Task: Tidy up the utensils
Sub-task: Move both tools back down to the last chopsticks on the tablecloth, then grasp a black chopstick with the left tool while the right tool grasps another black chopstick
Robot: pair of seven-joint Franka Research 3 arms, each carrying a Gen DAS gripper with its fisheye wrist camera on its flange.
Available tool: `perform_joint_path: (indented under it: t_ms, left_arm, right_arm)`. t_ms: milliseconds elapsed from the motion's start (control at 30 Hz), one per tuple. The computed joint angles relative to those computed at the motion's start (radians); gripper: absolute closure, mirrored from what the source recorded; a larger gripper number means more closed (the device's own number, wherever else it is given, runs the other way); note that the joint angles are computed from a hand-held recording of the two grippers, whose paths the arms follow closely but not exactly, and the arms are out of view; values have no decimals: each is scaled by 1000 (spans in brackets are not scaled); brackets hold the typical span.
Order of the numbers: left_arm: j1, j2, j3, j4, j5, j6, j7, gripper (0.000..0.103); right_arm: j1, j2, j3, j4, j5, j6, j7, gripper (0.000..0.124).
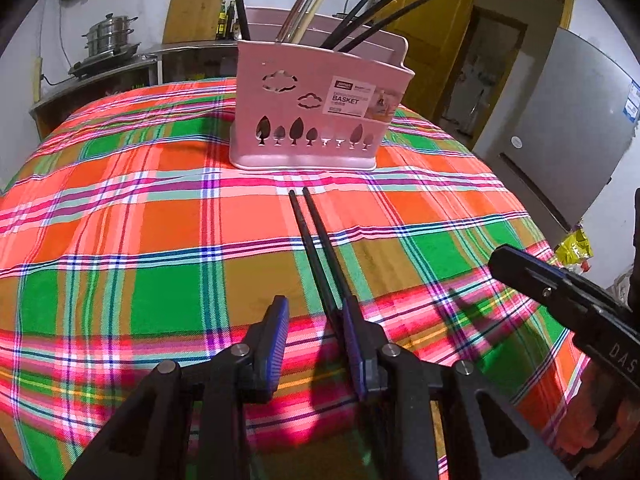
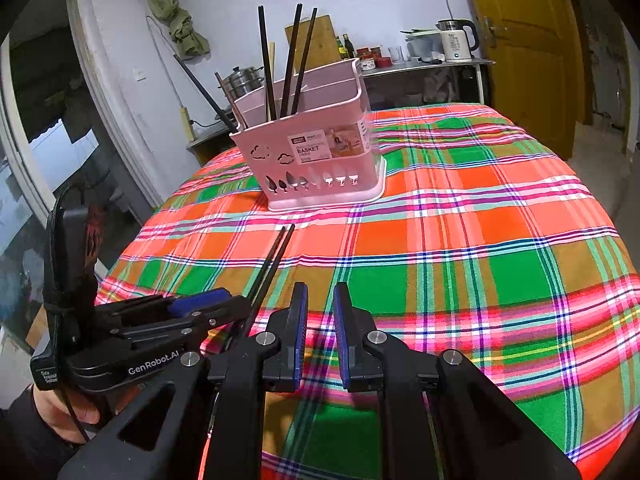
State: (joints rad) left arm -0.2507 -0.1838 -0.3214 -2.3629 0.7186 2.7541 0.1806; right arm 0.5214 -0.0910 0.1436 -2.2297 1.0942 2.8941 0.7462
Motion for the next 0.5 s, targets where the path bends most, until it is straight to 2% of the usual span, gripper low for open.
perform_joint_path:
  t_ms: [133, 267, 333, 500]
  left_arm:
    - [-8, -10, -2, 0, -14, -43, 15, 75]
    - [-8, -40, 0, -30, -23, -45, 17, 78]
    - [-5, -60, -1, -46, -31, -64, 15, 87]
    - [1, -115, 16, -105, -81, -39, 48, 88]
  right_arm:
    - [-2, 1, -2, 0, -2, -3, 7, 111]
    - [-3, -2, 1, -2, -22, -6, 23, 111]
    - [-3, 0, 2, 0, -40, -8, 37, 111]
    - [-1, 12, 9, 11, -94, -12, 77, 111]
